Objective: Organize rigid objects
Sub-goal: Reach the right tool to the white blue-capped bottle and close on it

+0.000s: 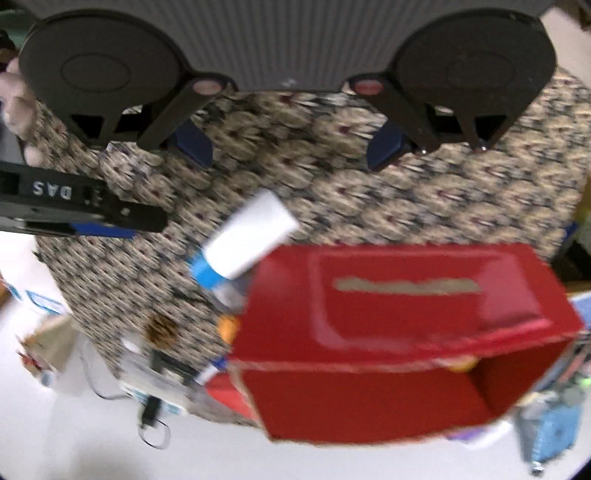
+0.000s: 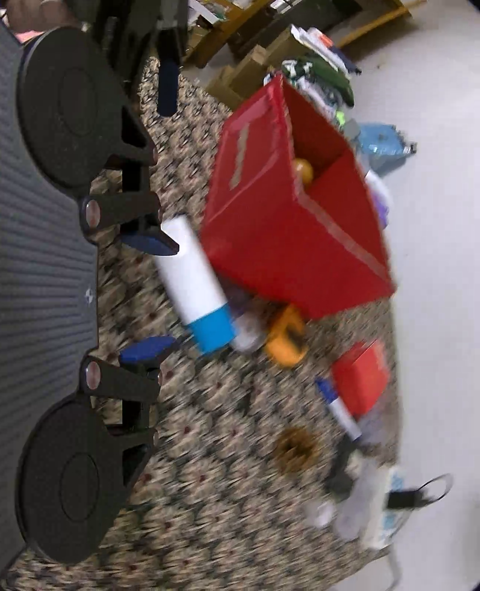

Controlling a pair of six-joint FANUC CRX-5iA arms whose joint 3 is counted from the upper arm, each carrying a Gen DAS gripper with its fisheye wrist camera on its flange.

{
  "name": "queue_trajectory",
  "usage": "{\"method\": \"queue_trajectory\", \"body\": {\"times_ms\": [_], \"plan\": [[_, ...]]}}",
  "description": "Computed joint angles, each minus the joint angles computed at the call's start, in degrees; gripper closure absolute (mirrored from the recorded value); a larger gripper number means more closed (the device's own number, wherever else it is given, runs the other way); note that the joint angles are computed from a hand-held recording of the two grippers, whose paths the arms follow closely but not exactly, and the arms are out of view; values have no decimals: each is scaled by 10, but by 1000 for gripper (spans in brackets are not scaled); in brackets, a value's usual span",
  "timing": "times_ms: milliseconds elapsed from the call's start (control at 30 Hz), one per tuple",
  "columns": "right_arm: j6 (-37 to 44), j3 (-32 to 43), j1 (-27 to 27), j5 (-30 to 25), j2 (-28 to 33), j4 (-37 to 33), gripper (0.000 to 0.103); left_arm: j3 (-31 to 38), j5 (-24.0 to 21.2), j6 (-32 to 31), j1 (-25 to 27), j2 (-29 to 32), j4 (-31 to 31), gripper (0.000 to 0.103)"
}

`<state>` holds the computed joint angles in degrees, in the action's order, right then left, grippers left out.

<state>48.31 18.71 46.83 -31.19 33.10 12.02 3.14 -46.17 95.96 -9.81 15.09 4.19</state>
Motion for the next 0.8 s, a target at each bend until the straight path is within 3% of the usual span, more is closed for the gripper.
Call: {"method": "queue_trajectory", "body": {"times_ms": [133, 267, 500, 633, 700, 800], "plan": [[-10, -17, -11, -10, -9, -33, 68, -15, 32, -47, 0, 14, 51, 4], [-13, -10, -29, -15, -8, -99, 68, 1, 44, -64, 1, 37, 60, 4], [-6, 14, -54, -13, -1, -194, 69, 66, 56, -29, -16, 83, -44, 7], [3, 42, -68, -16, 12, -238, 69, 73, 63, -97, -5, 108, 18, 9], [5, 62, -74, -20, 24, -252, 69, 88, 39, -122, -2, 126, 52, 26], [-5, 88, -80, -23, 40, -258, 69, 82, 38, -145, -6, 127, 80, 25]]}}
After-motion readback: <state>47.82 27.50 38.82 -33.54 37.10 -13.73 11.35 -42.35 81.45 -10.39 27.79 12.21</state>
